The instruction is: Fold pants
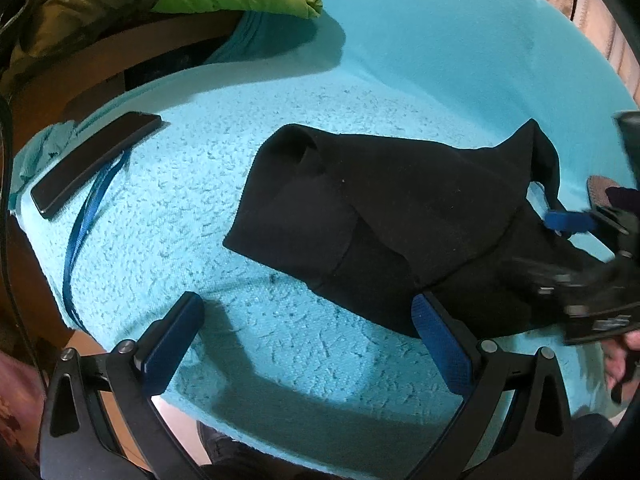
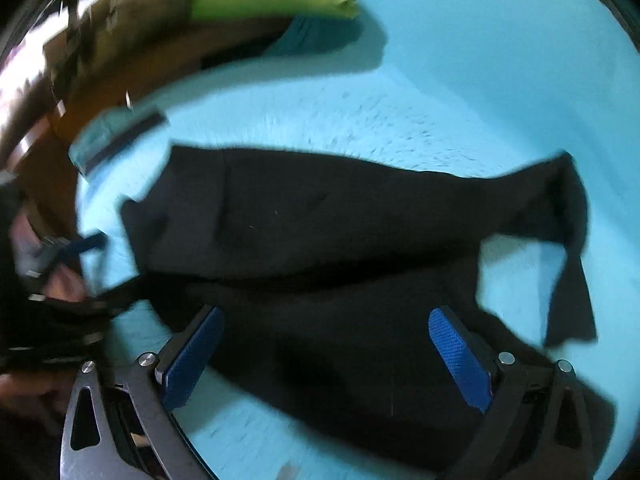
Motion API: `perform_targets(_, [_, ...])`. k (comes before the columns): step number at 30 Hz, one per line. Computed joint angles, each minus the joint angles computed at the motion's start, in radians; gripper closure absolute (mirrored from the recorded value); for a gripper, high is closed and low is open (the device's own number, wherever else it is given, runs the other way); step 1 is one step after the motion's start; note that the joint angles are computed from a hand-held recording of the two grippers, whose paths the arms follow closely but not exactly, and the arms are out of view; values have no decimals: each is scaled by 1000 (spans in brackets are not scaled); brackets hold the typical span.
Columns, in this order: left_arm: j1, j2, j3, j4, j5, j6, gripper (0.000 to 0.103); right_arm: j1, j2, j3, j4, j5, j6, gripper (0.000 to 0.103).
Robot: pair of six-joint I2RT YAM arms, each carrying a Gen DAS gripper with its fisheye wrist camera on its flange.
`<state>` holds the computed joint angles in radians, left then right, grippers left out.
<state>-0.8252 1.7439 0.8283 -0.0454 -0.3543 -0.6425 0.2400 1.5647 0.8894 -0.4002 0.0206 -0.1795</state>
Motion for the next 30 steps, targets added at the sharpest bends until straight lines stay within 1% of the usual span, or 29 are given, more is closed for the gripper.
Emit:
perform_targets(1, [-1,6,7,-7,-4,4,0,24,53,26,8,53,-16,1])
perform_targets(2, [-6,12,16,-18,-10,4,0,36,74,36,17,77,-18,1])
perform_targets(5, [-10,22,35,-43,-15,-2,0,33,86,50,53,71,3,1])
perform_targets(8, [-5,17,37,-49,-2,-10,0,46,128,98,98,140,61,1])
perform_targets(9, [-4,16,36,-49,1,-11,0,46,149,119,106,148,74,1])
perform_targets(12, [-1,8,31,-48,10,-14,0,56,229,200,114,189,95,1])
perform_targets(15, [18,7,27,-33,26,-4,0,70,286,272,183,240,86,1])
perform_targets(16, [21,7,27,-31,28,-4,0,73,303,305,201,275,89,1])
perform_targets(17, [22,4,25,-28,30,-4,0,72,320,348,185,305,116,1])
perform_targets(18, [23,-1,18,-22,34,-4,0,68,326,378,159,306,142,1])
perform_targets(19, [27,-7,10,-13,43,0,0,62,310,384,138,265,161,1])
perform_targets(20, [30,-12,4,-7,49,3,0,60,273,346,161,242,152,1])
perform_targets(22, [37,-21,-10,9,62,8,0,63,197,256,217,250,117,1])
perform_targets(23, [38,-25,-15,14,66,6,0,55,166,223,221,238,109,1])
perform_targets(25, [40,-31,-27,28,68,1,0,21,82,157,210,187,102,1])
perform_targets(27, [38,-33,-33,33,62,1,0,-9,-3,93,204,168,102,1])
perform_targets(28, [37,-32,-33,33,58,2,0,-50,-80,45,190,131,103,1])
perform_targets(30, [30,-31,-36,36,48,1,0,-124,-185,-18,163,72,97,1])
